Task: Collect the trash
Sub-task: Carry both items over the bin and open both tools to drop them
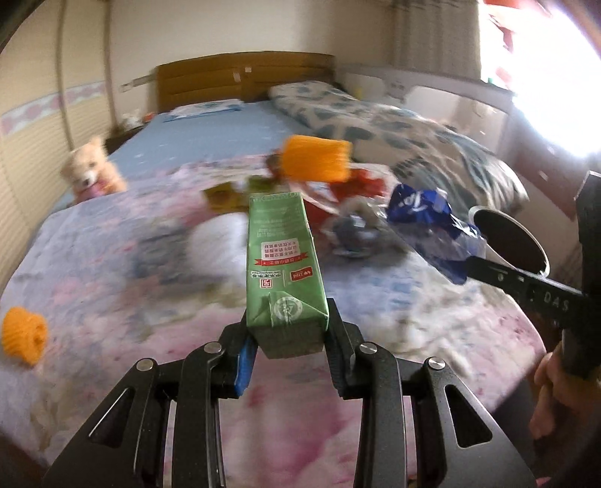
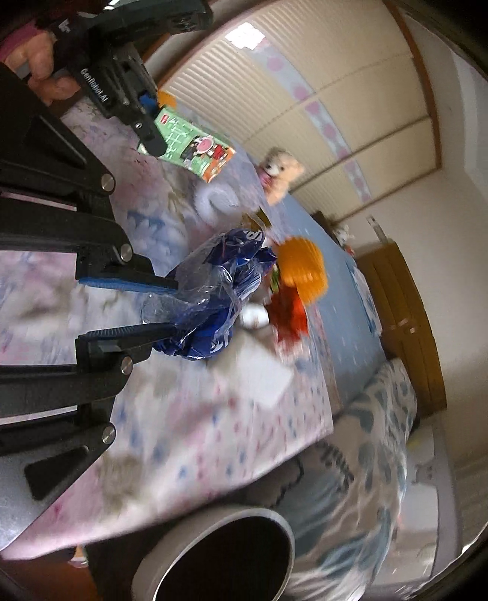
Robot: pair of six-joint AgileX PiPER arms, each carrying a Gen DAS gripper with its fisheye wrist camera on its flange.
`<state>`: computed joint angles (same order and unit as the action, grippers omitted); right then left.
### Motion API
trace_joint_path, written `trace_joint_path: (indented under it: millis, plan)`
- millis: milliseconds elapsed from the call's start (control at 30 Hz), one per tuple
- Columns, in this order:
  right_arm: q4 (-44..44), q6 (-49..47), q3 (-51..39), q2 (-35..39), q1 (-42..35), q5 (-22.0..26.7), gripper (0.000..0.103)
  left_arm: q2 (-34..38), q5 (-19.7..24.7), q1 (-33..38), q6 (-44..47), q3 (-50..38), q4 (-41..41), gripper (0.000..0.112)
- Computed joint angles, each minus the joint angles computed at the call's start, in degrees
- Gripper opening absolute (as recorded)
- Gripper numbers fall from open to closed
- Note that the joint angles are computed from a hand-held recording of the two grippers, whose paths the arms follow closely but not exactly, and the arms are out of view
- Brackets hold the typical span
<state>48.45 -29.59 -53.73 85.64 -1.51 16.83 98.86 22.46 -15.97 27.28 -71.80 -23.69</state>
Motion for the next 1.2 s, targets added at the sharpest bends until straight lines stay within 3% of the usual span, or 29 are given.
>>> trace_joint_path:
  millis: [367, 733, 933, 1200]
  plan:
    - [1.1, -3.8, 6.3, -7.0, -11.9, 2.8, 0.016, 5.4, 4.0, -9.4, -0.8, -8.0, 2.5, 0.031]
    - [1.2, -6.7, 7.0, -9.8, -26.1, 7.7, 0.016, 12.2, 9.1, -18.3, -4.5, -20.1, 6.3, 0.031]
    - [2.6, -10.7, 4.9, -7.7, -34.6, 11.5, 0.016, 18.0, 13.5, -22.6, -6.9, -30.3, 8.9, 0.031]
    - [2.9, -13.3, 0.8, -4.0, -41.0, 15.7, 0.016, 29.2, 24.5, -26.1, -10.8, -51.6, 11.1, 0.031]
